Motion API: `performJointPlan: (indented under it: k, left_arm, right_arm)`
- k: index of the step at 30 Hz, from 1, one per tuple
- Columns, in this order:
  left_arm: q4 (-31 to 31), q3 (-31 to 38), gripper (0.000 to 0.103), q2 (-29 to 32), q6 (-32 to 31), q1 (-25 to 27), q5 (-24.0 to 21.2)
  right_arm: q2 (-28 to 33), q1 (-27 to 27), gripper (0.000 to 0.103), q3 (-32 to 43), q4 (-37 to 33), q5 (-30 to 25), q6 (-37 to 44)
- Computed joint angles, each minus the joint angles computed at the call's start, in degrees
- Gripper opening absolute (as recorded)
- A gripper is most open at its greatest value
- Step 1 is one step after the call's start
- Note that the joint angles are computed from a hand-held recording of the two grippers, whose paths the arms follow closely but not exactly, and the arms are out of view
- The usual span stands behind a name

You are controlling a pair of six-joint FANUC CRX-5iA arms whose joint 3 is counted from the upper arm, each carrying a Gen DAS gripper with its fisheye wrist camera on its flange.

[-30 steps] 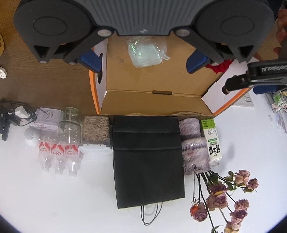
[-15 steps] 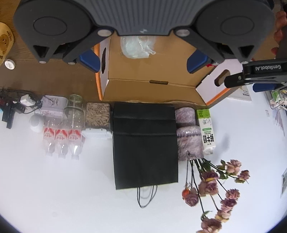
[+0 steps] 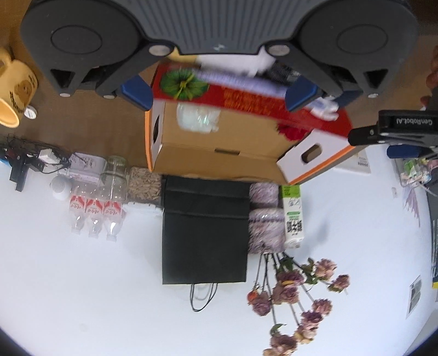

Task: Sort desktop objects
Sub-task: 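Withdraw both grippers and grasp the wet-wipes pack with the right gripper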

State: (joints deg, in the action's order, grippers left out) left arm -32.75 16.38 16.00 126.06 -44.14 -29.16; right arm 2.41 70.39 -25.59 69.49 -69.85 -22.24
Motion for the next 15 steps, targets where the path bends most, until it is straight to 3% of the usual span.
performJointPlan:
  k: [15]
  left_arm:
    - [-0.7, -11.56, 0.103, -7.35, 4.12, -1.33, -1.74]
  right_arm:
    - [2.54, 10.66, 0.103, -0.96, -2.96, -5.22, -5.16]
